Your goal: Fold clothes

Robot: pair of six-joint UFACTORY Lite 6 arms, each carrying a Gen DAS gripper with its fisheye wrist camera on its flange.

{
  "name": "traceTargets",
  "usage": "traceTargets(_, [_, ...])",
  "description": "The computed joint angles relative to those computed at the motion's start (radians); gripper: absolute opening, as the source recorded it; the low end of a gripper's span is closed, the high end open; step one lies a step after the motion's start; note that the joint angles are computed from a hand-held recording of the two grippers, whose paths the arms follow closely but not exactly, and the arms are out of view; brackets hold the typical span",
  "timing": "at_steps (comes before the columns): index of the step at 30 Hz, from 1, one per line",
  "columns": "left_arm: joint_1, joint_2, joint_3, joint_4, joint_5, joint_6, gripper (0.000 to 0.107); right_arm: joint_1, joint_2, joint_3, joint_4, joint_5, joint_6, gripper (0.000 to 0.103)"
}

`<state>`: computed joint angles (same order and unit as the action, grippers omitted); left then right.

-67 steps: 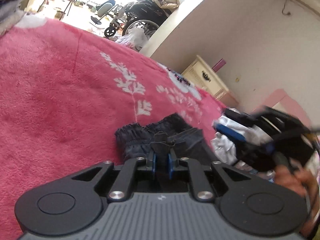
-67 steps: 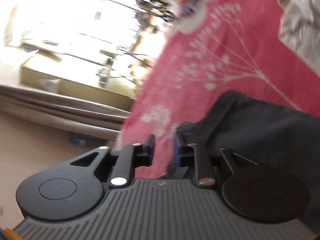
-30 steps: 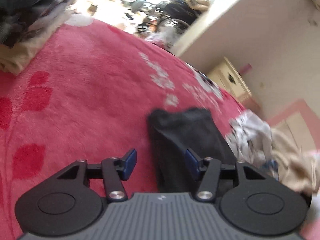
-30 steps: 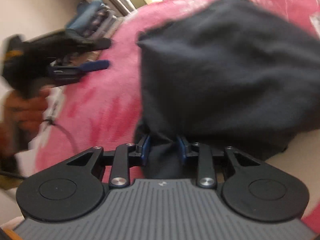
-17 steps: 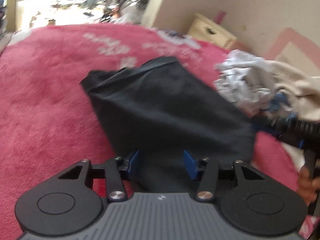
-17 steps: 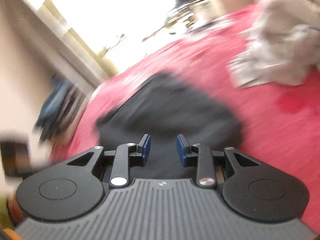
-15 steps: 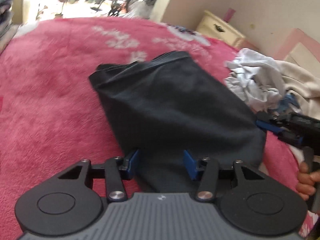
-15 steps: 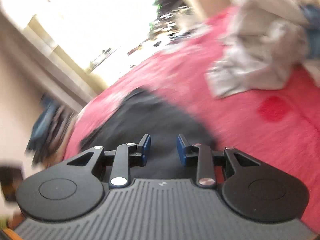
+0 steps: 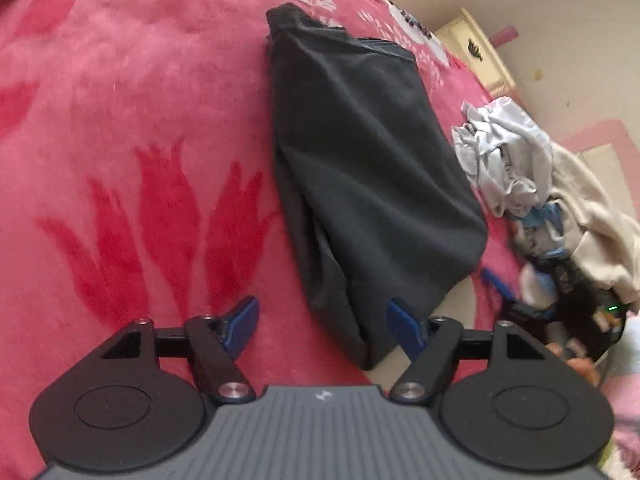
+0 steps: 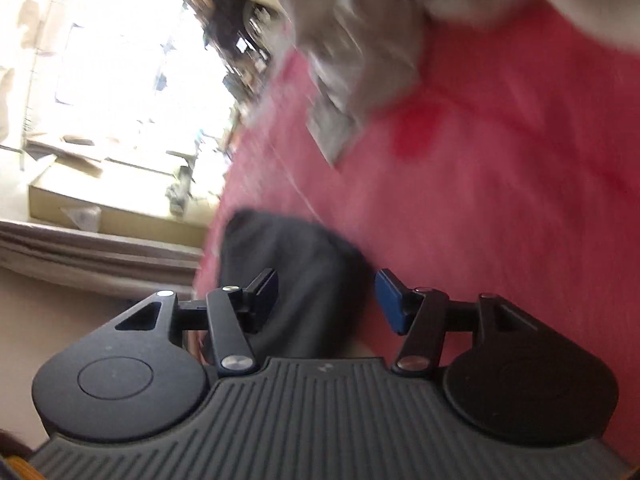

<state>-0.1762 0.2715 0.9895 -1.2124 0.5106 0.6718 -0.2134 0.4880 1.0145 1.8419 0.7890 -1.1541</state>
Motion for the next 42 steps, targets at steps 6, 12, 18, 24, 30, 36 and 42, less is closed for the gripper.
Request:
traceTargets(6, [0.006, 0.046, -0.022, -0.266, 0.02, 0.182, 0.08, 0.058, 0.106, 0.091, 0.041, 0.029, -0.01, 0.056])
traceTargets(12, [-0.018, 0.105, -0.004, -0.433, 0.035, 0.318, 0.067, 0.075, 0.219, 0.246, 0.004, 0.056, 0.038, 0.055])
traceTargets(18, [-0.064, 0.158, 0.015, -0.566, 0.021, 0.375, 0.02, 0.094, 0.239, 0.283, -0.007, 0.049, 0.084, 0.042])
traceTargets(24, [-0.044, 0.117, -0.051, -0.701, 0.097, 0.426, 0.007, 0.141, 0.137, 0.179, 0.083, -0.04, 0.069, 0.01])
traceTargets(30, [0.083, -0.09, -0.214, -0.556, 0.215, 0.371, 0.007, 0.188, -0.096, -0.068, 0.2, -0.065, 0.012, 0.009])
traceTargets(36, [0.258, -0.385, -0.453, -0.201, 0.356, 0.219, 0.007, 0.248, -0.517, -0.526, 0.234, -0.088, 0.068, 0.009])
traceTargets(42, [0.341, -0.604, -0.636, 0.115, 0.402, 0.112, 0.015, 0.417, -1.018, -0.861, -0.011, -0.273, 0.448, 0.013])
